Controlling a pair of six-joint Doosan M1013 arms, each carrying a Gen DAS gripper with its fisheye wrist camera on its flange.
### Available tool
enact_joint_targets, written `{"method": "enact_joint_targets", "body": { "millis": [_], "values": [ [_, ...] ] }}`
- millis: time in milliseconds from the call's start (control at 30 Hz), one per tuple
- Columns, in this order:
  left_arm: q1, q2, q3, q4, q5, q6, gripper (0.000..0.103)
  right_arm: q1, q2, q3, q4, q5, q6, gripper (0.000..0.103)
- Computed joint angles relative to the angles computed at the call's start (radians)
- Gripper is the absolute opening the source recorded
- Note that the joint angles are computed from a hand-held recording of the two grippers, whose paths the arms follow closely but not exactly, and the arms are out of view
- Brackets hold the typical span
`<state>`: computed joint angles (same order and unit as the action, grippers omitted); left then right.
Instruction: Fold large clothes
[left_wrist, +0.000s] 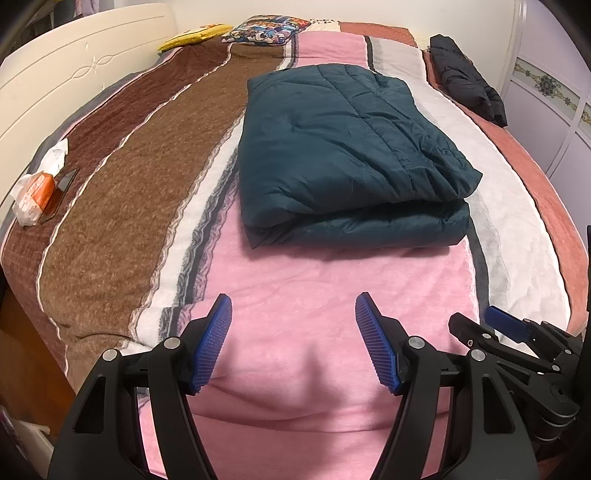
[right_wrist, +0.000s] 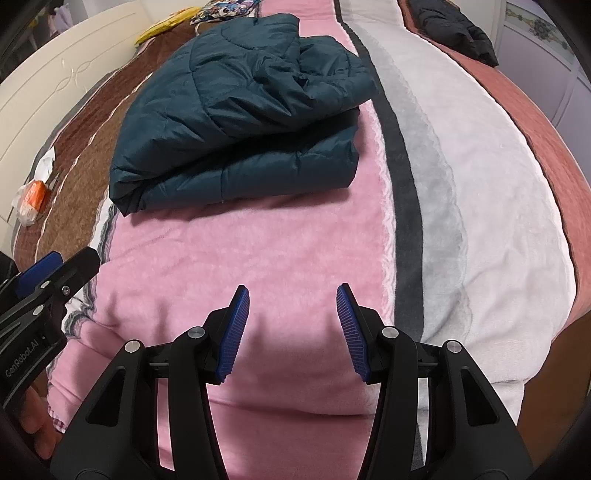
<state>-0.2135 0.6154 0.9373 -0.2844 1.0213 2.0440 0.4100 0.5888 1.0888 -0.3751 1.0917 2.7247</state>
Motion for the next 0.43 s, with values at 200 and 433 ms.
{"method": "enact_joint_targets", "body": {
  "millis": [200, 433],
  "values": [
    [-0.001, -0.001, 0.001, 0.002, -0.003, 0.004, 0.067, -0.002, 0.001, 0.000, 0.007, 0.001, -0.005, 0.050],
    [-0.001, 0.001, -0.003, 0.006, 0.003, 0.005, 0.067, -0.002, 0.000, 0.000, 0.009, 0.000, -0.006, 0.050]
  ]
}}
